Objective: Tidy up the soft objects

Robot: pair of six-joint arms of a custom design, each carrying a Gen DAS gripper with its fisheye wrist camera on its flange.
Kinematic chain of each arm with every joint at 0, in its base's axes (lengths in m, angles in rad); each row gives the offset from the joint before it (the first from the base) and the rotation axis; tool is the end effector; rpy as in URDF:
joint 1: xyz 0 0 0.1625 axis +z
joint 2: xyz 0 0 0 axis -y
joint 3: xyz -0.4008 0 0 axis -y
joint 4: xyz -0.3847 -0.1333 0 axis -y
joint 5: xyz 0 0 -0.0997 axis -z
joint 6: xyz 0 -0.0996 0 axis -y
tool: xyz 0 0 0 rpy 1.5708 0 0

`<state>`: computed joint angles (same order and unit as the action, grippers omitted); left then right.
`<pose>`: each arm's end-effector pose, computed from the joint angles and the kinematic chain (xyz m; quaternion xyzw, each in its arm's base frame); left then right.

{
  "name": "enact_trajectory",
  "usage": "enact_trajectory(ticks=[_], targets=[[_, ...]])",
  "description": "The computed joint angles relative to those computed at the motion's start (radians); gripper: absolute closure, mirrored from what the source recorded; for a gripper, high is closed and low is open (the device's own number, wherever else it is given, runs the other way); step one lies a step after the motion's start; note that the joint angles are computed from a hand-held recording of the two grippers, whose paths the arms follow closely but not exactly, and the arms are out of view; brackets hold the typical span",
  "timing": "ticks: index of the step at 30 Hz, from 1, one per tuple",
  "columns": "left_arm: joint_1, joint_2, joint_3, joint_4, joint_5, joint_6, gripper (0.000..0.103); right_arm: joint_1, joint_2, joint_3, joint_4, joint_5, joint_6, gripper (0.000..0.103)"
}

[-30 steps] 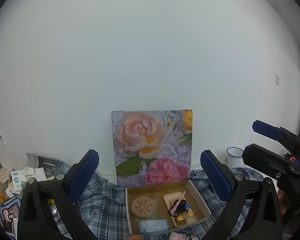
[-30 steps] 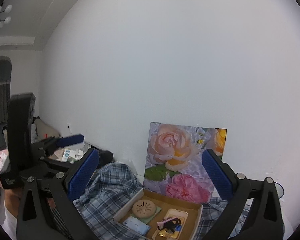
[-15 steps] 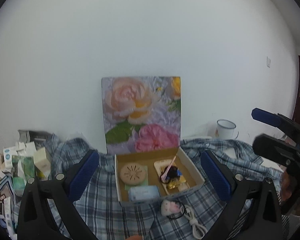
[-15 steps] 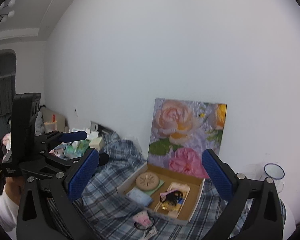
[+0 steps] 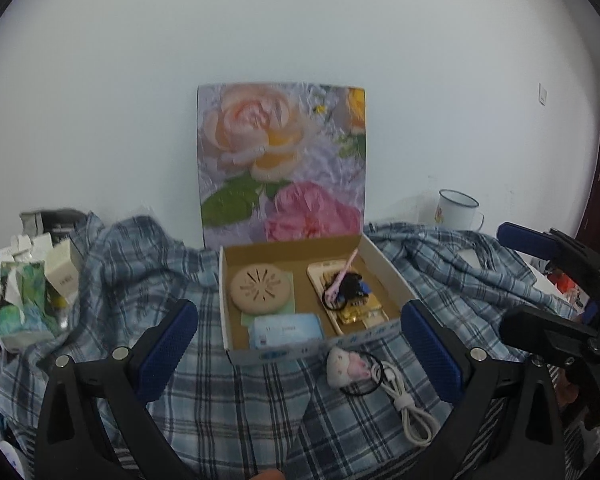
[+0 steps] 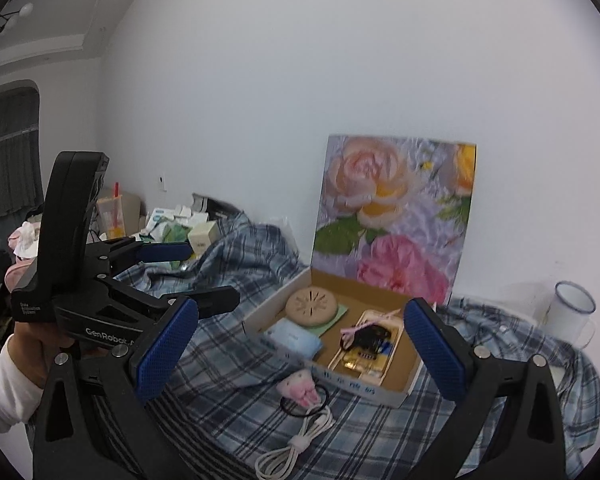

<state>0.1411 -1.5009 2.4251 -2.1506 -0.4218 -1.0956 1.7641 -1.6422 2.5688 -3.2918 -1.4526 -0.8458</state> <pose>-0.3049 -0.2697 0.1832 0.2293 0.8001 -0.4665 0.2994 0.2082 -0.3086 0.2565 0.4769 -0.7877 0.3833 0.0722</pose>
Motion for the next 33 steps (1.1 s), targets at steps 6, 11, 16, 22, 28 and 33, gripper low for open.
enact_trajectory(ticks=[6,11,16,22,28,33], targets=[[0.028,0.033,0.024,-0.087,-0.033,0.049,0.000,-0.051,0.022,0.012,0.006,0.020,-0.015,0.000],[0.056,0.063,0.033,-0.132,-0.062,0.071,0.000,-0.087,0.033,0.021,0.009,0.036,-0.043,0.000],[0.074,0.099,0.024,-0.113,-0.077,0.064,0.000,-0.105,0.057,0.018,0.013,0.023,-0.051,0.000],[0.090,0.128,0.025,-0.123,-0.090,0.075,0.000,-0.097,0.105,0.010,0.014,-0.035,-0.074,0.000],[0.101,0.141,0.020,-0.120,-0.097,0.071,0.000,-0.103,0.114,0.004,0.037,-0.052,-0.078,0.000],[0.110,0.137,0.021,-0.125,-0.105,0.068,0.000,-0.103,0.120,-0.014,0.060,-0.092,-0.072,0.000]])
